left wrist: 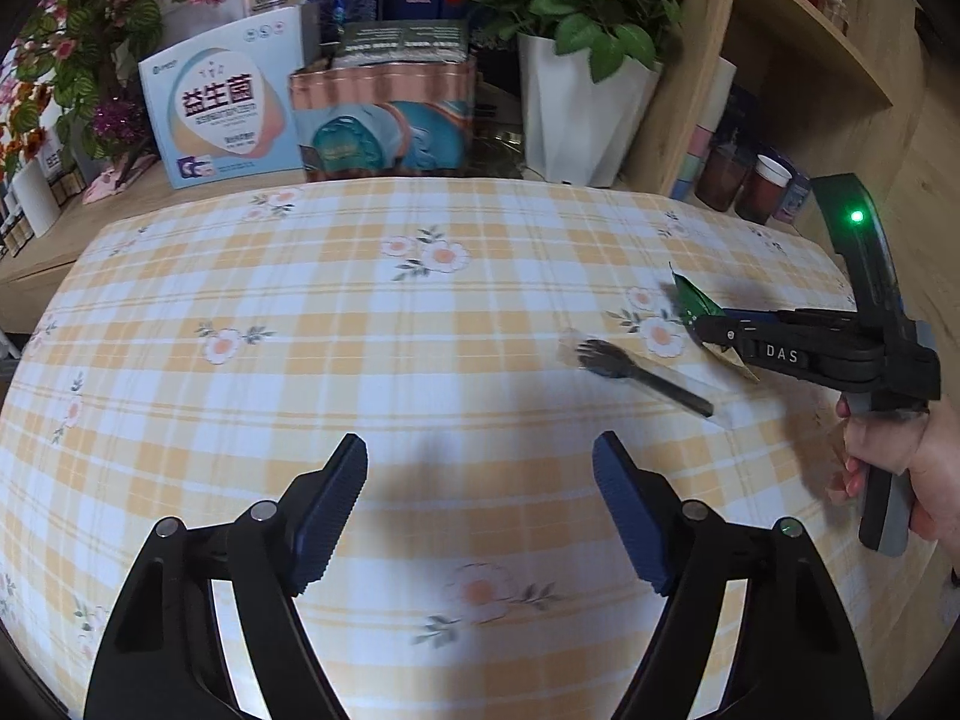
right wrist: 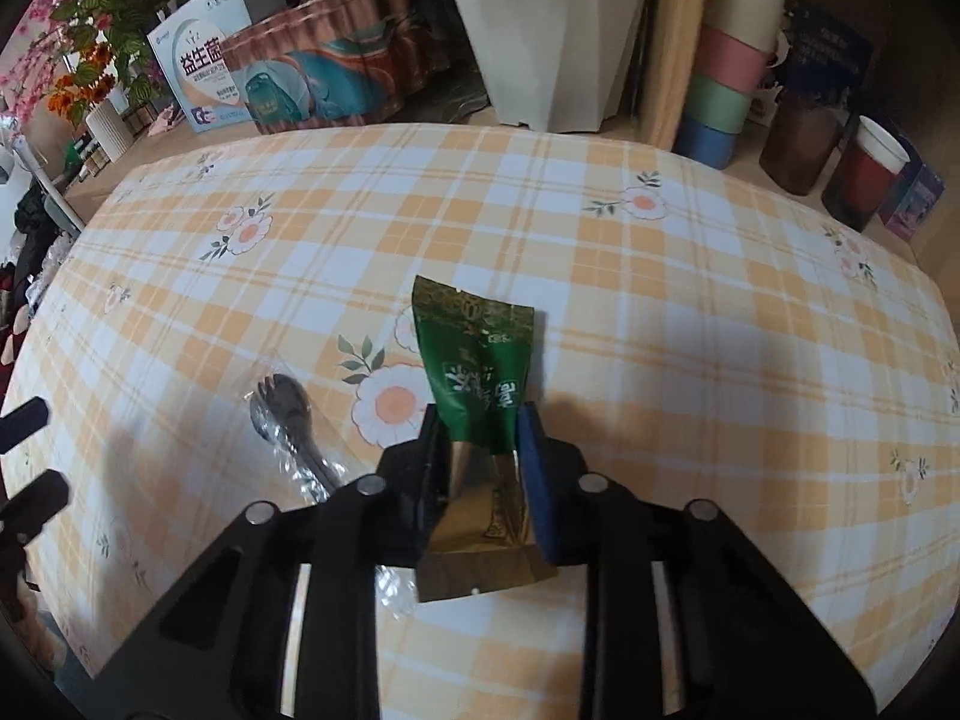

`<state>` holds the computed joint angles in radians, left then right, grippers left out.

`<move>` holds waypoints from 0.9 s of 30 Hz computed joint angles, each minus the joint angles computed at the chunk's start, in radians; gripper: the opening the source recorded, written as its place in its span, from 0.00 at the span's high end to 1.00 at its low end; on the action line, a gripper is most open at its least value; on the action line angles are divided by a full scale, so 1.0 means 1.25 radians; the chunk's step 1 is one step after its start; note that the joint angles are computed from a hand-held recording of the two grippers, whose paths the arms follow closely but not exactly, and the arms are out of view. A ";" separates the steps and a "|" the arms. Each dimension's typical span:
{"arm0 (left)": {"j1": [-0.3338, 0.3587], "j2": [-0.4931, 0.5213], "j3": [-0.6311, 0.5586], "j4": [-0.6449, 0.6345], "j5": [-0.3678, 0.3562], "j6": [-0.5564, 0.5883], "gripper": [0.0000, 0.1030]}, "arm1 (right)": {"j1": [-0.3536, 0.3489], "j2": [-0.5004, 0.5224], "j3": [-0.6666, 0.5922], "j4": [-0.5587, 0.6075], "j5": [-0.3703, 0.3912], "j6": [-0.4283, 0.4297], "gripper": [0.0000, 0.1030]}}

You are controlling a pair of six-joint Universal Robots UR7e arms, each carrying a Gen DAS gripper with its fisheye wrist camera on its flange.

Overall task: Collect trash
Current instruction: 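Grasp the green-gold tea packet with the right gripper while the left grasps the wrapped spoon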

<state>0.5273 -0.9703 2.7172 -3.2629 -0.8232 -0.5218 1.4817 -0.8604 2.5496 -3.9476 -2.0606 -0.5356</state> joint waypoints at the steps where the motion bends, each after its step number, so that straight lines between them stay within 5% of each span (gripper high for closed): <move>1: -0.004 0.025 -0.015 -0.003 -0.007 -0.005 0.27 | -0.008 -0.008 0.010 -0.010 0.008 -0.006 0.75; 17: -0.019 0.297 -0.307 0.266 0.029 -0.215 0.28 | -0.212 -0.161 0.192 -0.155 0.203 -0.088 0.77; 20: -0.006 0.310 -0.339 0.336 0.035 -0.237 0.27 | -0.231 -0.176 0.210 -0.163 0.219 -0.100 0.77; 27: -0.003 0.283 -0.281 0.274 0.033 -0.187 0.33 | -0.235 -0.184 0.233 -0.183 0.242 -0.091 0.77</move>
<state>0.5236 -0.6168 2.3657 -2.9209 -0.7819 -0.7559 1.1874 -1.0908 2.8414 -4.1768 -1.7585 -0.6493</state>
